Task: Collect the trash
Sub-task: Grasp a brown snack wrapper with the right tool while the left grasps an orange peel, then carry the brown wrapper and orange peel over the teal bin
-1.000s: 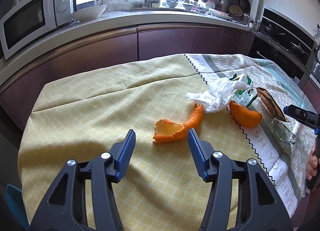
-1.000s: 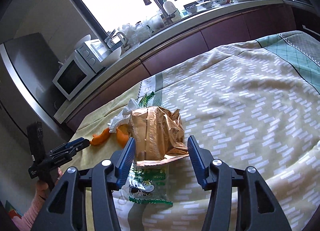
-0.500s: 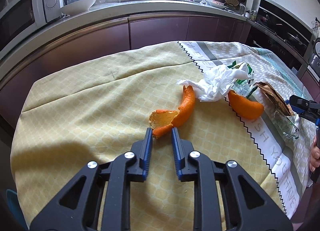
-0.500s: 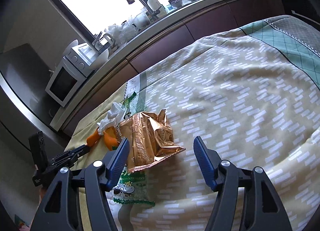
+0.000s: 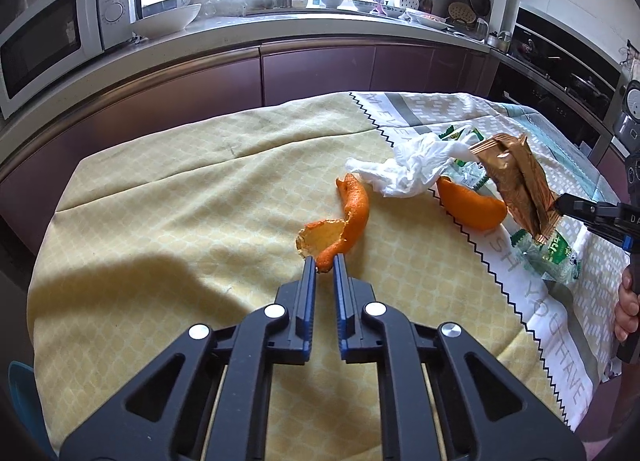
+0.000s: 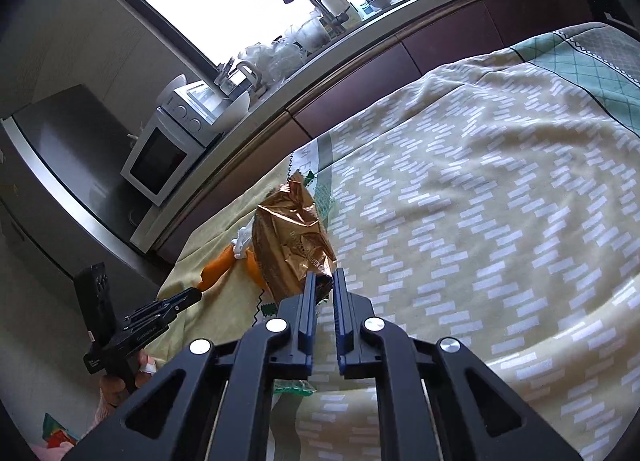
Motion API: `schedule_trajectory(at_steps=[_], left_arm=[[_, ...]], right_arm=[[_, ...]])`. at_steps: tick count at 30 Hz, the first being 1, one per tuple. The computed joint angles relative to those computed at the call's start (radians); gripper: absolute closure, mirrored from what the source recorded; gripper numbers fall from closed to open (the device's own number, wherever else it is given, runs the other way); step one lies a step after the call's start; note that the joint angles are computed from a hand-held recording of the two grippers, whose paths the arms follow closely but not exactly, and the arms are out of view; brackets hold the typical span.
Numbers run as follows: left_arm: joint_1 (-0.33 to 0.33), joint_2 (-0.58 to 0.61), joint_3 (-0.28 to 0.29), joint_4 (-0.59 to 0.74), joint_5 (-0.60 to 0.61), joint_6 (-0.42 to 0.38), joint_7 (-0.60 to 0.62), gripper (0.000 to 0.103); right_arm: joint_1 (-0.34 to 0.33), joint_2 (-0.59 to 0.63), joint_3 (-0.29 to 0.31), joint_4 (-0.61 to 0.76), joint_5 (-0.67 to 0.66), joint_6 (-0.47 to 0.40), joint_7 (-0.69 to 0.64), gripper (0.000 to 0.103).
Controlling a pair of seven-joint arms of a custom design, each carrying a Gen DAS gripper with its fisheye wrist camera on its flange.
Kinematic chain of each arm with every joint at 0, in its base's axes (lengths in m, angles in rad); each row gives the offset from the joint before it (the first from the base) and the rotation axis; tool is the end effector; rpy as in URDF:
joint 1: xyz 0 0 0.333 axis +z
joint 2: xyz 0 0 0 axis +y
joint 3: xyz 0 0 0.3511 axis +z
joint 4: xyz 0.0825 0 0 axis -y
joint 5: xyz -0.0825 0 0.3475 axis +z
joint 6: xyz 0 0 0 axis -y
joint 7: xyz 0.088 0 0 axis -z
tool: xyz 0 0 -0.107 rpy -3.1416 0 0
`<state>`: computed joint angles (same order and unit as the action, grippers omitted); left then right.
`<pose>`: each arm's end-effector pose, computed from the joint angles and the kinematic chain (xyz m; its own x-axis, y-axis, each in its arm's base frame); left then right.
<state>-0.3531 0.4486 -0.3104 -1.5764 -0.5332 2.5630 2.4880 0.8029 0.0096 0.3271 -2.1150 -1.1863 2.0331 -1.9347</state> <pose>0.5826 -0.3919 0.4973 -0.9170 -0.3945 0.0589 -0.3281 0.6619 -0.6740 0.2702 0.4488 0.4863 -0.5089 -0.5975 -0.6197 -0.2071 0.7837 -0.5856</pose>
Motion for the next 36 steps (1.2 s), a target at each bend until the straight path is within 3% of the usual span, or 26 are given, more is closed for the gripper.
schedule_trajectory(at_steps=[8, 19, 36], left_arm=[[0.082, -0.093, -0.022, -0.111, -0.142, -0.001, 0.106, 0.094], [0.161, -0.209, 0.021, -0.232, -0.314, -0.042, 0.215, 0.094], [0.248, -0.32, 0.107, -0.384, -0.437, -0.142, 0.336, 0.093]], right_arm=[[0.021, 0.022, 0.006, 0.053, -0.026, -0.054, -0.049, 0.098], [0.049, 0.06, -0.004, 0.137, -0.114, -0.068, -0.111, 0.099], [0.043, 0.232, -0.111, 0.336, -0.236, 0.242, -0.201, 0.099]])
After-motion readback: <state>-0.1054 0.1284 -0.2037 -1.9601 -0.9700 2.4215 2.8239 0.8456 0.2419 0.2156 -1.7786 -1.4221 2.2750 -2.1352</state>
